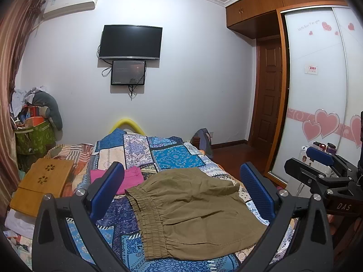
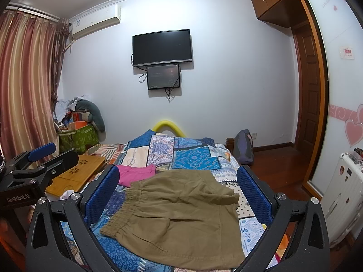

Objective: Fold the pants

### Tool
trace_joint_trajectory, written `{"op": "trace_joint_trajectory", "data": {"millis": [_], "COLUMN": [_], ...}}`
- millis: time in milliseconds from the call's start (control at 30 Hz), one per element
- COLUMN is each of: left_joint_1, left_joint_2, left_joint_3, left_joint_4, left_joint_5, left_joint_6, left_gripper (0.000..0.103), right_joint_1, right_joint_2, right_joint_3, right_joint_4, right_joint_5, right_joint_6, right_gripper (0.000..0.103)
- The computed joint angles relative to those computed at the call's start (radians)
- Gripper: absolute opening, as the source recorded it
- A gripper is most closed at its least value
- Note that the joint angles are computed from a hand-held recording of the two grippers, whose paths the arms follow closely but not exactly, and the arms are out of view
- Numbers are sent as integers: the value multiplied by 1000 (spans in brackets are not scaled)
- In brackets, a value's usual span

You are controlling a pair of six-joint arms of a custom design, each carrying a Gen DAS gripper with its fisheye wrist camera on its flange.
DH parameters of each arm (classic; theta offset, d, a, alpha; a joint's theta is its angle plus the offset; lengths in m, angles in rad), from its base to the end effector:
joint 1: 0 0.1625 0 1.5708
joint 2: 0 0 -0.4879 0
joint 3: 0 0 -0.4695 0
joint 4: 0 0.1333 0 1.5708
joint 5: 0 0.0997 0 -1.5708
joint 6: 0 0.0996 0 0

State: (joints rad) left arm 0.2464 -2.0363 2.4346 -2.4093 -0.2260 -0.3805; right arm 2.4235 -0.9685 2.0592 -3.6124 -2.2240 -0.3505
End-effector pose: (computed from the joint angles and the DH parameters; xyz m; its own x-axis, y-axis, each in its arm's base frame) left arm -0.2478 -0.2999 0.4387 -0.7505 0.0258 -0.6603 0.6447 0.2480 -0.7231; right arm 0.5114 -0.3502 0.1833 -0.6904 -0.3873 0.6111 -0.7182 0.2654 -0.6432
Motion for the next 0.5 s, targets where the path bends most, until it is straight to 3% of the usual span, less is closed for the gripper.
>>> {"op": "trace_joint_trajectory", "data": {"millis": [500], "left_joint_1": [0], "left_joint_2": [10], "left_joint_3": [0], "left_joint_4": [-6], "left_joint_5": [1], "left_joint_6": [-1], "left_gripper": [103], "right_joint_1": [1], "right_joint_2": [0], "right_joint_3": [-1], "right_joint_4": [2], "right_joint_5": [0], "right_joint_6": [2], "right_gripper": [103]}}
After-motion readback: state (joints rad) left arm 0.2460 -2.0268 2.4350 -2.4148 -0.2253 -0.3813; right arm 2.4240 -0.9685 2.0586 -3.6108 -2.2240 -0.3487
